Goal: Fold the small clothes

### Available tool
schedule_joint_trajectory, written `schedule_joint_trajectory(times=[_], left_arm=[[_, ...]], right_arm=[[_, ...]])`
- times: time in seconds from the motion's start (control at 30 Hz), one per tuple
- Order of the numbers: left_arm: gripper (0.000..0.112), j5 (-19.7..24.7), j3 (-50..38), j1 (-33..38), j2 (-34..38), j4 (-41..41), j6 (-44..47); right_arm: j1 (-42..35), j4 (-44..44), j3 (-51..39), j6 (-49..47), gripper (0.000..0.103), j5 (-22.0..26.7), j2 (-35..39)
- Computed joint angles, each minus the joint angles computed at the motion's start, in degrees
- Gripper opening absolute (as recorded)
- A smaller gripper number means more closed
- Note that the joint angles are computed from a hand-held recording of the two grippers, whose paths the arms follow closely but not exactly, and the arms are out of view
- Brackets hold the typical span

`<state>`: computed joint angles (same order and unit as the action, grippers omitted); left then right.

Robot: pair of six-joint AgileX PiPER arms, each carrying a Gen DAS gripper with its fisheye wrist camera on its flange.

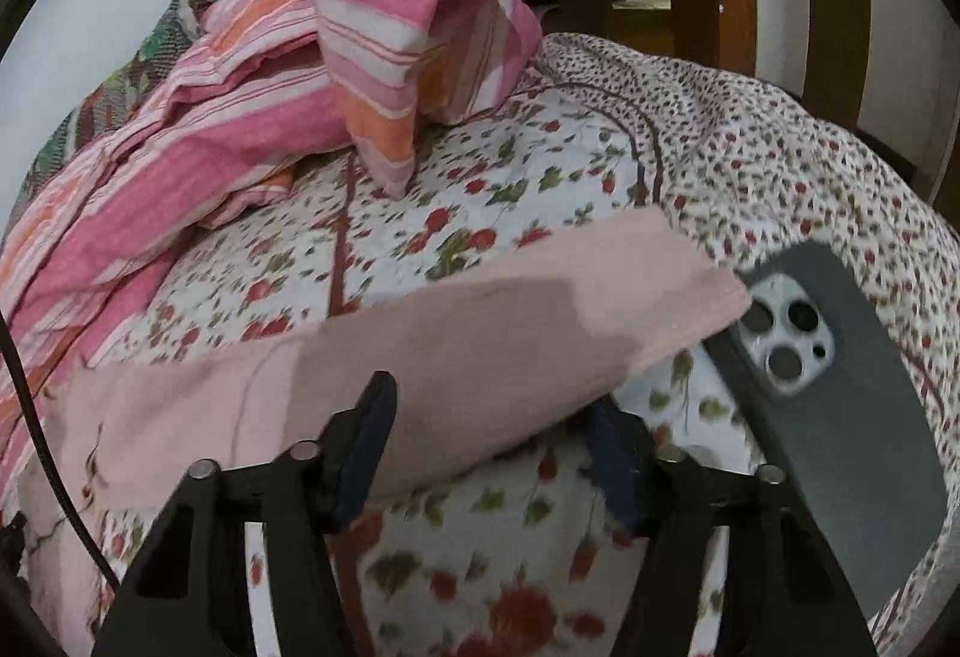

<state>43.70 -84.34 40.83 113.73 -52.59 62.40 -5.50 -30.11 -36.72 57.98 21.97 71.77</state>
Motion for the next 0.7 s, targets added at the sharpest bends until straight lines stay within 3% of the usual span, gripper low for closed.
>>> schedule_joint_trajectory(times=[0.03,0.07,0.1,0.3,0.43,0.6,0.7], left_arm=[[0.072,0.18,-0.1,0.09,0.07,-0.14,0.06],[0.072,0.2,0.0,0.18,0.06,-0.27,0.2],[0.072,0.24,0.0,0.22,0.06,-0.28,0.16],[0.072,1.55,-0.09,1.12,-0.25,-1.41,0.59],[0.072,3.92,-0.81,2.9,-0.19,-3.15,1.58],[0.072,5.75,-3.44,4.63,0.72,-2.0,-0.52],[0.072,6.12,-4.76,5.8,1.17,-1.6,-0.6]], right_arm=[[0.46,-2.64,-0.76,2.26,0.026,1.09,0.74],[0.54,-3.46,-1.45,2.24,0.011,1.39,1.44],[0.56,-2.99,-1.9,0.95,0.007,0.94,1.66],[7.88,-12.94,-4.98,11.6,0.006,8.6,-2.41],[18.76,-18.32,-11.2,17.36,0.006,19.85,-3.85],[33.63,-23.93,-23.34,19.96,0.006,32.95,0.42],[40.02,-25.1,-32.08,18.54,0.006,37.11,5.93]])
